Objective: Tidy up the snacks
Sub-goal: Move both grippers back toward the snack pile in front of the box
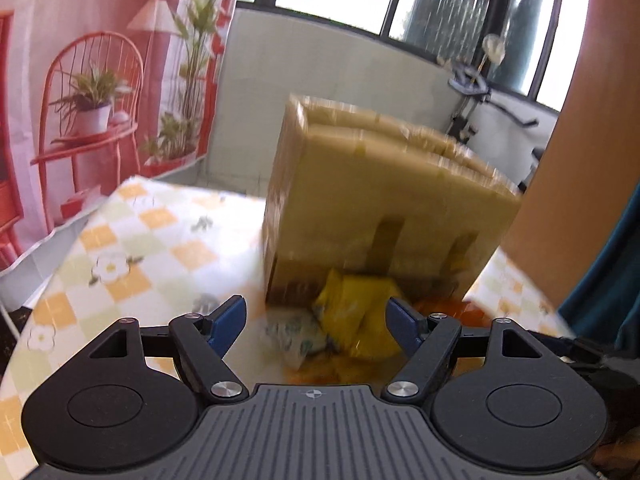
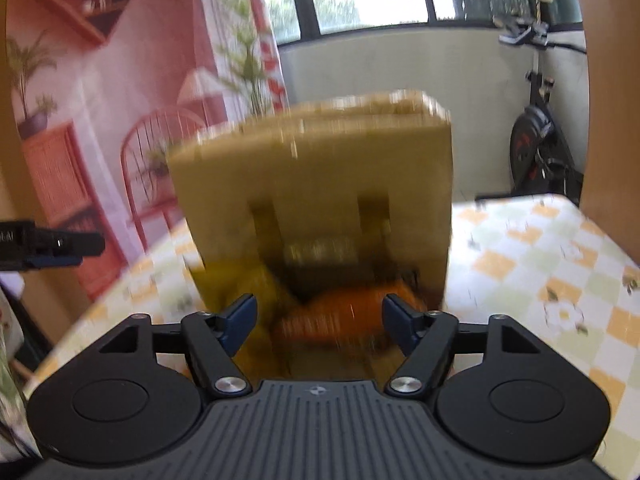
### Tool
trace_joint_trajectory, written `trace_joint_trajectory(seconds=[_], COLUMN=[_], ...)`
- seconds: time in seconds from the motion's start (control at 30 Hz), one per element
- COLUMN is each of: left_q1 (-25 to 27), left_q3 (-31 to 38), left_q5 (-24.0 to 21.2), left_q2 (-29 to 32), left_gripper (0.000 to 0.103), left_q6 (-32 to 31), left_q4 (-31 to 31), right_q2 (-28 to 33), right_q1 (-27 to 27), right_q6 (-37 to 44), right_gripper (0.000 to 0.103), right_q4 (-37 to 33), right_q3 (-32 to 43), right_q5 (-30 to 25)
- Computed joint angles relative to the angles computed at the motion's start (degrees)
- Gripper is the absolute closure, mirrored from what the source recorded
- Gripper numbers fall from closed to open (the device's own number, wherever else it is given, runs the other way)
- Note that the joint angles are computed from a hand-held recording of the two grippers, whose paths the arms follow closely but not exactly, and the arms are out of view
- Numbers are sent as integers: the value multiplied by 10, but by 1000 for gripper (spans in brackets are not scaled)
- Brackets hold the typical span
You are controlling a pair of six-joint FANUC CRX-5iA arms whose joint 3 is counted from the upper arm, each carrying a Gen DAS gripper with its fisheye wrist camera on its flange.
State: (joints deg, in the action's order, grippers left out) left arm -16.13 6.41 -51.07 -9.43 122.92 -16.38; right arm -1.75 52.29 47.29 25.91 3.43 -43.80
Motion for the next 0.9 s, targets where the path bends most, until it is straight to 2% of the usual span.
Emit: trace_joint_trajectory(seconds=[0.17,0.3,0.47,0.73,0.9], left_q1=[-22,-24,-26,-23,-20], left_q3=[-10,-27,-39,-49,-56], left_q5=[-14,-13,-18,-24,-24], left_q2=[9,12,11,19,22], left_gripper=[24,24,24,24,24], left_q6=[22,24,19,1,-10], left_q4=[-37,-20,-11,21,38], right_q2=[-1,2,-4,-4,-4], right_q1=[-8,-9,6,28,24], right_q6=[15,22,42,70,34], right_gripper=[21,14,9,8,8], right_q4=[-26,-33,-29,5,8], right_q3=[-11,-15,-41,-75,-85], right_q5=[-37,-57,-51,-29,-20])
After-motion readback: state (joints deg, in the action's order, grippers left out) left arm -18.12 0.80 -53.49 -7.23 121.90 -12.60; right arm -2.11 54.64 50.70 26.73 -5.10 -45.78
